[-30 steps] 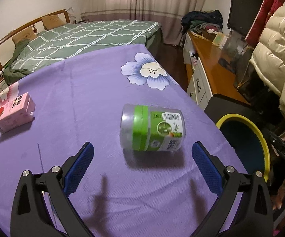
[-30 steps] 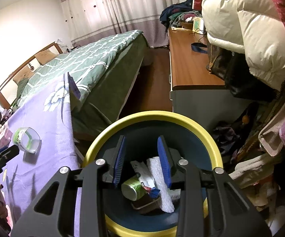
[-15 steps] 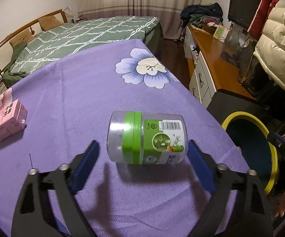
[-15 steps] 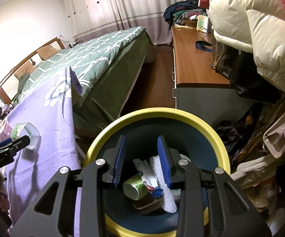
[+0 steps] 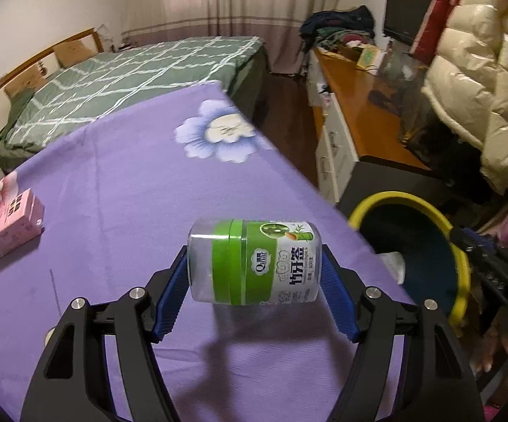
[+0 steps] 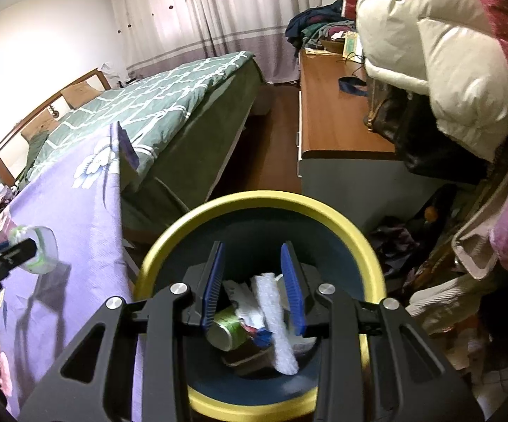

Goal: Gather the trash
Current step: 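Grasp the green-lidded jar with the left gripper and lift it, then carry the green-lidded jar over the bin and open the left gripper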

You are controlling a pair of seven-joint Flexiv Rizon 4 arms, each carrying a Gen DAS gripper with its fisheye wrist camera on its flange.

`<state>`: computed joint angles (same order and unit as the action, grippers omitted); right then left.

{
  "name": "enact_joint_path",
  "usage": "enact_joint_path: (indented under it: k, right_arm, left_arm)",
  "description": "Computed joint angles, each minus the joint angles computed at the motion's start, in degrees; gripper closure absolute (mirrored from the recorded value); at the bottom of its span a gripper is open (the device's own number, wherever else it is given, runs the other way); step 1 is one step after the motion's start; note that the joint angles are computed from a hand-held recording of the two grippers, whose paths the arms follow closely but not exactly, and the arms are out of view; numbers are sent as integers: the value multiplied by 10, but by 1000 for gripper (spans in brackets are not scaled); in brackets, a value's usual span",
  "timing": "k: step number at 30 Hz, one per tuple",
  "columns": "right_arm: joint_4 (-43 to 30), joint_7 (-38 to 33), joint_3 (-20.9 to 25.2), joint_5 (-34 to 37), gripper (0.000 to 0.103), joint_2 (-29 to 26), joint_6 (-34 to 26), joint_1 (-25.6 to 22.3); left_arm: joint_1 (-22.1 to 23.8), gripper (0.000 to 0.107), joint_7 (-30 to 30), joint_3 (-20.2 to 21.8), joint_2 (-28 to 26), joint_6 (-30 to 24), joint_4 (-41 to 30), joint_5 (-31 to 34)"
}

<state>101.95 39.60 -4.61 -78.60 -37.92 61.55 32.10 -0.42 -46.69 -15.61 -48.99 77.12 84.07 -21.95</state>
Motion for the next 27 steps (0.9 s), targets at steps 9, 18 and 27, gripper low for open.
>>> enact_joint_path:
  k: [9,18,27]
  right_arm:
    - [74,59,16,-46,71,50,-25,-22]
    - [137,105,50,-77,71,85,-49,-57]
    - [172,173,65,-125,63,98,-46,-85]
  left_arm:
    - [-7,37,43,-48,30,-1,47,-7]
    - [-73,37,38,-23,15,-34,23,4]
    - [-114,19,8,-2,-3,-10,9,30]
